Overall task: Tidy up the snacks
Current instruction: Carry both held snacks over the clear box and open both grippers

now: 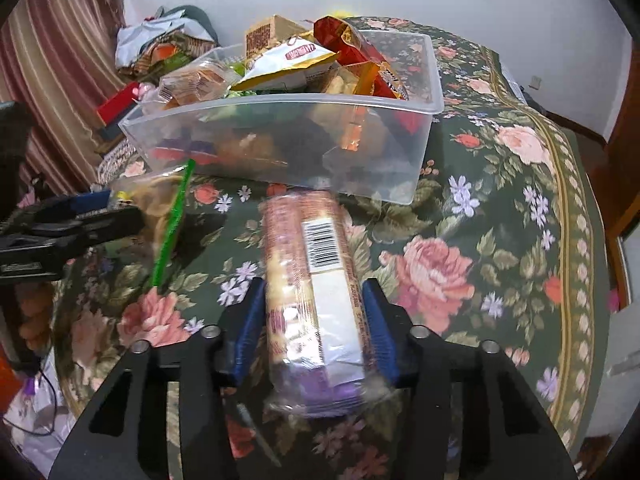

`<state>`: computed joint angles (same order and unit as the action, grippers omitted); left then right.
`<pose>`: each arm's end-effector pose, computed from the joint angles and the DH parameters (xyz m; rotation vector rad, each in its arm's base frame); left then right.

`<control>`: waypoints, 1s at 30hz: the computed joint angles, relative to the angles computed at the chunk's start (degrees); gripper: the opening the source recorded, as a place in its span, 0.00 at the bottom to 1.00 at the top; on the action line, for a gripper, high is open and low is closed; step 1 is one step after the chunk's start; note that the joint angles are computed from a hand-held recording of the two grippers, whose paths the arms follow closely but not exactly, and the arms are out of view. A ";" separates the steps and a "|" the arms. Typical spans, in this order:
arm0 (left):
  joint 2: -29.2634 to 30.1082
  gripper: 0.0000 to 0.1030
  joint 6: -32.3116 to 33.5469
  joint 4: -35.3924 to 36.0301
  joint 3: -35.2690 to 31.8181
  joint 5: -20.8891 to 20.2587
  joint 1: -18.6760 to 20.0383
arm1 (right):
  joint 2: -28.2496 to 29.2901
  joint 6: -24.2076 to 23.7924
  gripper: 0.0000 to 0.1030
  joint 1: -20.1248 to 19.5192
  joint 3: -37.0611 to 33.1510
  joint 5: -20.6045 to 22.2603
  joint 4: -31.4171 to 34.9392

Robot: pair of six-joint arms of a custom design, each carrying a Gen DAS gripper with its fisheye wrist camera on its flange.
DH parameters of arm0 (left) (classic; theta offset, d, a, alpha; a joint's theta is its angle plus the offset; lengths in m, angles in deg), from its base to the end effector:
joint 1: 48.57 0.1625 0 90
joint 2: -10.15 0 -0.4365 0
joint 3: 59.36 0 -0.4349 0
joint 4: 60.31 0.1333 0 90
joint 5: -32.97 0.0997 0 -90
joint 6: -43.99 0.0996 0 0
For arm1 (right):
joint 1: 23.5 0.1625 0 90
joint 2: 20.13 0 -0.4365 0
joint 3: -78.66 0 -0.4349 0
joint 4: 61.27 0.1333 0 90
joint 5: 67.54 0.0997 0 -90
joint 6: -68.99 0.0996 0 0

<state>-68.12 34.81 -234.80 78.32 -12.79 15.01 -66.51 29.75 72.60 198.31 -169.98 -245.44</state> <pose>-0.0100 -0.4759 0.1931 0.1460 2.4198 -0.8113 0.1701 -0.5391 0.0067 1.0284 -2.6083 0.4084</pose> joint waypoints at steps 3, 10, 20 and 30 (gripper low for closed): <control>1.55 0.88 -0.88 2.24 -1.56 -2.55 0.99 | 0.29 0.39 0.42 -0.11 1.16 0.40 -2.98; 3.82 0.55 1.97 -3.82 0.05 -0.61 -1.51 | -1.07 2.38 0.41 -0.92 3.16 2.59 -4.36; -2.55 0.45 1.09 -3.82 4.09 0.89 -5.25 | -4.69 3.31 0.41 -1.07 6.26 5.79 -8.21; -6.86 0.45 4.51 -7.64 4.35 5.13 -10.30 | -6.09 2.71 0.41 1.00 6.14 8.85 -13.58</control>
<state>-74.98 39.32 -242.44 82.66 -7.66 4.71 -72.60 32.46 73.60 204.45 -161.13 -259.02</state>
